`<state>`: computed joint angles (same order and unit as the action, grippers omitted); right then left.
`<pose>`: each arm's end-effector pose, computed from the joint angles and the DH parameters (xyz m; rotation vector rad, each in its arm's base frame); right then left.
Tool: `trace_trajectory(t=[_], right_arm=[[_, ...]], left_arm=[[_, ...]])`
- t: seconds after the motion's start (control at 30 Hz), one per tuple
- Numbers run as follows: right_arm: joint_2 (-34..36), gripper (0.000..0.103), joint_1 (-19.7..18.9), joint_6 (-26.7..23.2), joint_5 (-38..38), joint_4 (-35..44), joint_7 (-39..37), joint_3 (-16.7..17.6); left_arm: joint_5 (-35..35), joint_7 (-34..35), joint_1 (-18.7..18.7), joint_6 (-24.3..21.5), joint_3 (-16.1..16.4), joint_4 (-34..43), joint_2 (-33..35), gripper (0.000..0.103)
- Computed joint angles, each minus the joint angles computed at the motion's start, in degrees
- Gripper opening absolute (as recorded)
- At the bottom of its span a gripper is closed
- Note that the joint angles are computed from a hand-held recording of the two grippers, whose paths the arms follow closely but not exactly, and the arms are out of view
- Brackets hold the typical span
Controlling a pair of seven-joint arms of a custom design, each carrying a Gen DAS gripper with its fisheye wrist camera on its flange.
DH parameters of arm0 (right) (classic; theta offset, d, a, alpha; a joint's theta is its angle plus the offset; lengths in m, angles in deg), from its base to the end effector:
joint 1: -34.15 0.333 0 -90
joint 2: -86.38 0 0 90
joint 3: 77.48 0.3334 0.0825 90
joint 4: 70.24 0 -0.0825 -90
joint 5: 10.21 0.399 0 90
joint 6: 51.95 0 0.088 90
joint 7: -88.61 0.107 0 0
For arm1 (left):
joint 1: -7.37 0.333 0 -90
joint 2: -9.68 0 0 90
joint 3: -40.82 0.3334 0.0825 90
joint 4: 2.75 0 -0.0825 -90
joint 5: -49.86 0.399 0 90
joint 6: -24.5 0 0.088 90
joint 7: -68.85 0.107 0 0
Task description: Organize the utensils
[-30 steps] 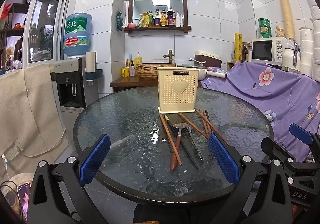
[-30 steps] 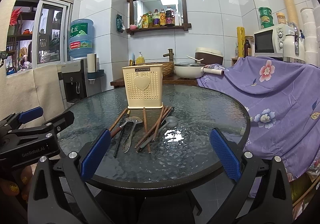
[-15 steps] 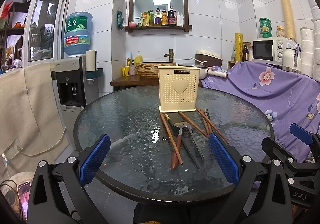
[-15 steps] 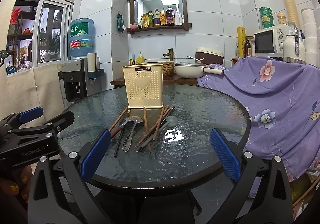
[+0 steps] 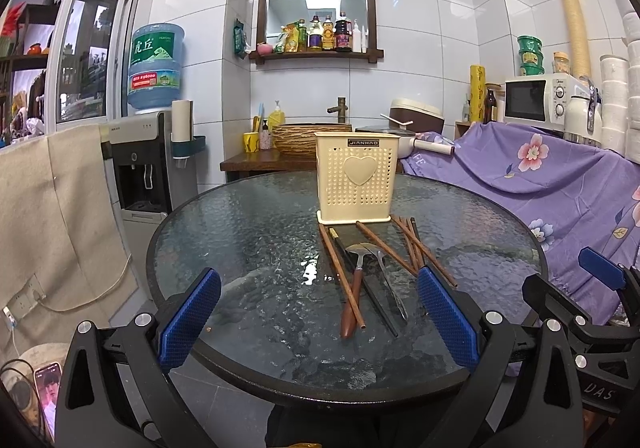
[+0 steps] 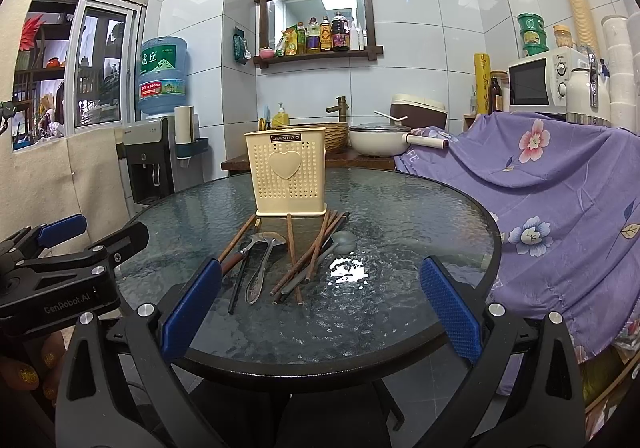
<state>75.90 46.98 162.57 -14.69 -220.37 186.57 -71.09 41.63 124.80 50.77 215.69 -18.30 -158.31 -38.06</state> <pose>0.4376 0.1658 0.4812 -1.5440 1.1286 -0.7821 0.4010 -0.1480 0.4943 -1.5502 1.2485 -0.8974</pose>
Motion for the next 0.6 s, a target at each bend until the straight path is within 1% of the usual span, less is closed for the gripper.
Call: trace_trajectory(t=[0.53,0.6], right_arm=[[0.1,0.098,0.1,0.1,-0.2,0.0,0.2,-0.2],[0.1,0.098,0.1,0.2,-0.1,-0.1,0.0,-0.1]], left_arm=[[0.1,0.0,-0.2,0.1,0.2,-0.1,0.0,0.097],[0.0,0.1,0.1,1.0,0.0,-0.2,0.2,0.097]])
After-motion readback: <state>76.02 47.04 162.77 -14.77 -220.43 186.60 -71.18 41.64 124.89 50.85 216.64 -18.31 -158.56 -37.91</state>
